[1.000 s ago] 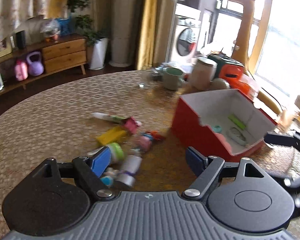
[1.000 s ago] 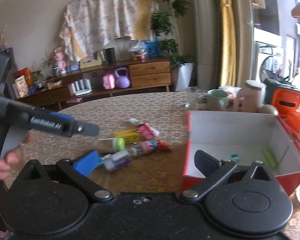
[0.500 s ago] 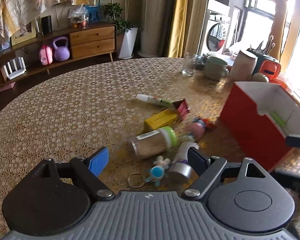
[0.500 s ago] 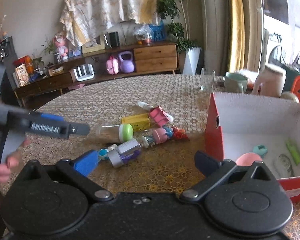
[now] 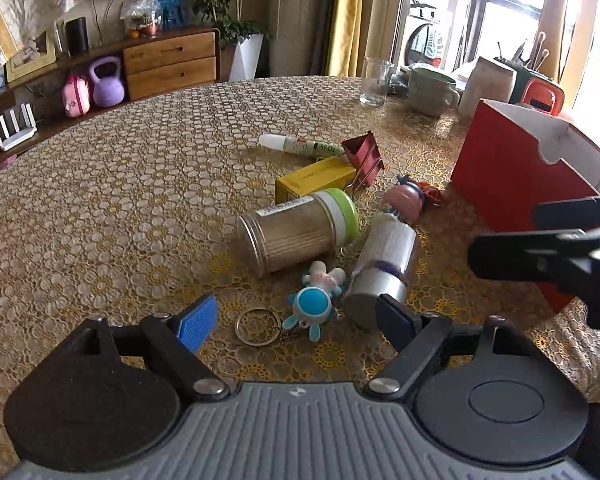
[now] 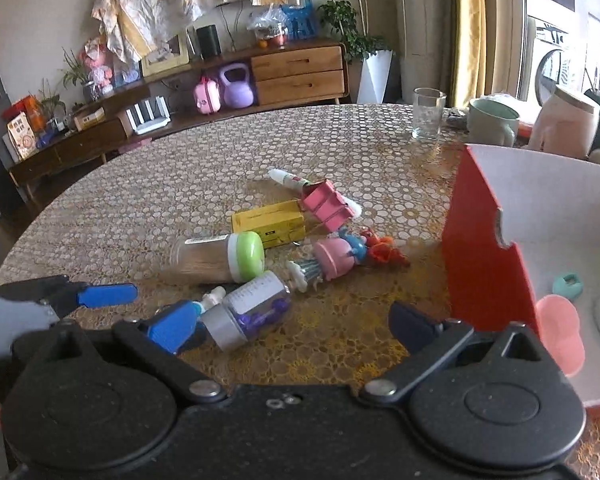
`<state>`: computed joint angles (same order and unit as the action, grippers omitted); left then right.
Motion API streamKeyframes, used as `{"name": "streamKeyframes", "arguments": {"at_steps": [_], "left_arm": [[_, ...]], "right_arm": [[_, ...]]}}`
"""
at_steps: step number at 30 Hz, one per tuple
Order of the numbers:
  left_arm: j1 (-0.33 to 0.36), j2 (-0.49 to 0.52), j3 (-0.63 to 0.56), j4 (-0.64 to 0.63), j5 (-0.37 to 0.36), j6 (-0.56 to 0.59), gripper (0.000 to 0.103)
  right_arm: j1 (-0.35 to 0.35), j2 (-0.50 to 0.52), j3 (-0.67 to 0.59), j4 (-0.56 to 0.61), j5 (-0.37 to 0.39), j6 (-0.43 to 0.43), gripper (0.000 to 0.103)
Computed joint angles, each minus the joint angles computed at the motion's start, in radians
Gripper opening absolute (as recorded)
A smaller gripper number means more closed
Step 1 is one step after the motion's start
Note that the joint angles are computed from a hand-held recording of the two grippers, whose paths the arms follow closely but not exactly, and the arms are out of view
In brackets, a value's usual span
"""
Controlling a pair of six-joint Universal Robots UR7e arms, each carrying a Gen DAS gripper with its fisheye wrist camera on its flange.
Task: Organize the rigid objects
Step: 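Move both tools back to the remaining items on the table, then grasp the keyring toy with the left tool while the right tool grasps the clear bottle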
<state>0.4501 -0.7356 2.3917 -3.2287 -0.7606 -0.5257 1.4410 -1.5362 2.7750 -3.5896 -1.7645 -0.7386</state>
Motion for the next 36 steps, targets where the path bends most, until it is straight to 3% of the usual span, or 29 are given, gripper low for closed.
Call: {"name": "streamKeyframes", "arguments": {"at_steps": [9,16,29,36], "left_arm": [[0.022,0.064,-0.012,-0.105,0.024,0.062,0.086],[0.038,0.085,-0.013,-0.152,0.016,0.085,0.085],[0.035,0.126,-0.038,-0.198,-0.005,0.164,0.041],[0.040,0.137,-0.050,-0.180,0.006,0.161,0.036]], "right_arm": [[0.071,0.175,-0.082,-0.036,-0.103,0.093,0.095],[0.075,0.220,-0.130,0.018,-0.144,0.197,0.085],[0.085,0.252,-0.179,0.105,-0.157,0.288,0.068],[0.056,0.240,-0.171,0.113,-0.104,0.289,0.059]]}}
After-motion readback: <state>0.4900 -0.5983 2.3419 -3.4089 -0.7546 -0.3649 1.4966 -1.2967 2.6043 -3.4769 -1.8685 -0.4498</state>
